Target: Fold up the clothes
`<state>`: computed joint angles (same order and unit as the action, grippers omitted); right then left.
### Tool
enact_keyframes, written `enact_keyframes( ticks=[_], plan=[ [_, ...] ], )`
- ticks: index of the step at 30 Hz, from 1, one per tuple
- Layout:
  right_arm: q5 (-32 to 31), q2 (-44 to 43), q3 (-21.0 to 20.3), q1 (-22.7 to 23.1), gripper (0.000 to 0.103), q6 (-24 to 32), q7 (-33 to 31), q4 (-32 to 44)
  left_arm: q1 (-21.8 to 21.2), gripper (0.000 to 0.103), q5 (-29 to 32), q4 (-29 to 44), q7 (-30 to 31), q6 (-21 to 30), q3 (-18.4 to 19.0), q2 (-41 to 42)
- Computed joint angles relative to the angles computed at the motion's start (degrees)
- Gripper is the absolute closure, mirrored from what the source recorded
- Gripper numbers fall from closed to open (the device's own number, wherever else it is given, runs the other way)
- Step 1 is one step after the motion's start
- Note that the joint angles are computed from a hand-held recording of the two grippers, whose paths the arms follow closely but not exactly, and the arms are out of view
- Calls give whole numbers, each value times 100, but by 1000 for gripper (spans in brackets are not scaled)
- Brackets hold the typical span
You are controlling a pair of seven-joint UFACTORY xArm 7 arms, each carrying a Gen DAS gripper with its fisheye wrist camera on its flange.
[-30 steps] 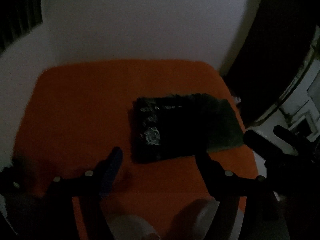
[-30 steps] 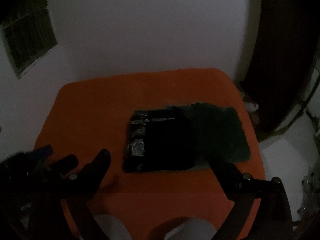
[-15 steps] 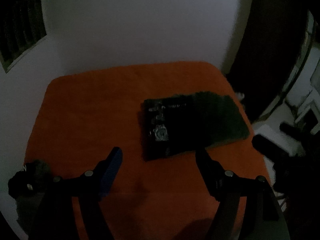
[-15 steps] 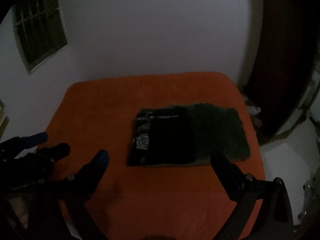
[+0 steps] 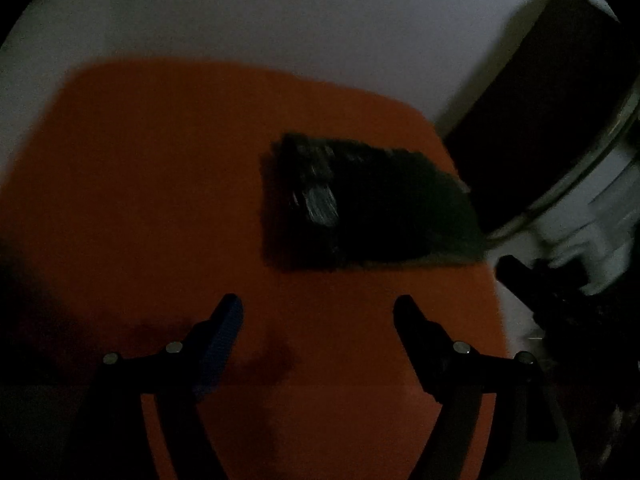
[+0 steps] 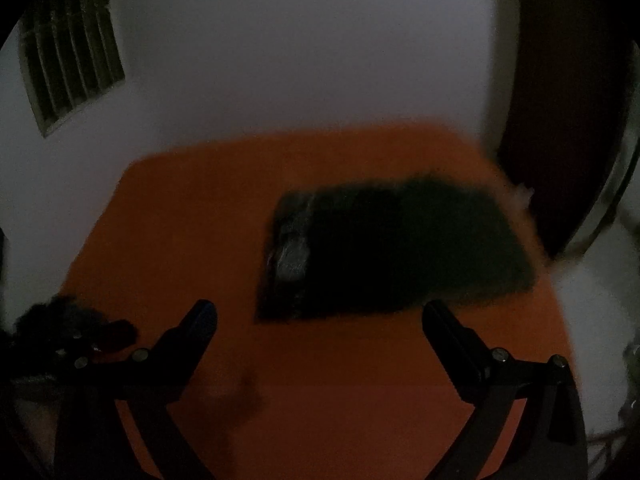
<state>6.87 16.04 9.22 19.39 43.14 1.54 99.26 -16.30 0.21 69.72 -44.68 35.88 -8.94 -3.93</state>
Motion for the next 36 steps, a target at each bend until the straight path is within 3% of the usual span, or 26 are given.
enact_keyframes(
  ticks=[2, 6, 8, 10, 13, 19, 22, 27, 29, 31, 34, 36],
  plan=[
    [441, 10, 187, -200, 1, 177, -72, 21, -8, 24, -705, -421, 174, -133, 98, -106],
    [-304, -45, -16, 171, 1, -147, -19, -335, -12, 24, -1926, -1070, 62, -259, 210, -332],
    [-289, 96, -4, 179, 1, 246, 52, -143, -93, 24, -2319, -1225, 127, -150, 322, -422],
    [-268, 250, 0, 194, 1, 634, 130, 68, 56, 24, -2060, -1355, -90, -73, 216, -585],
    [-205, 309, -23, 240, 1, 711, 490, 99, 251, 24, -1297, -1622, -819, 36, 57, -991],
    [-811, -280, -66, 517, 1, 78, 1226, -772, 470, 24, 103, -1900, -1599, 534, -329, -1527],
    [-768, -564, 49, 536, 1, -251, 1364, -1212, 356, 24, 232, -1956, -1737, 712, -390, -1608],
    [-1741, -1508, 114, 649, 1, -1655, 2140, -2709, 199, 24, 545, -1800, -1786, 1528, -548, -1801],
    [-1661, -1861, 198, 633, 1, -1717, 1894, -3099, 73, 24, 594, -1768, -1784, 1847, -644, -1994],
    [-1058, -2131, 242, 663, 0, -1470, 1169, -3271, -90, 24, 524, -1593, -1529, 2229, -645, -2119],
    [-412, -2289, 210, 679, 1, -1097, 326, -3178, -86, 24, 885, -1002, -1128, 2715, -749, -2006],
    [-569, -2379, 278, 589, 1, -1170, 223, -3167, 35, 24, 1325, -747, -1247, 2840, -925, -2032]
  ],
)
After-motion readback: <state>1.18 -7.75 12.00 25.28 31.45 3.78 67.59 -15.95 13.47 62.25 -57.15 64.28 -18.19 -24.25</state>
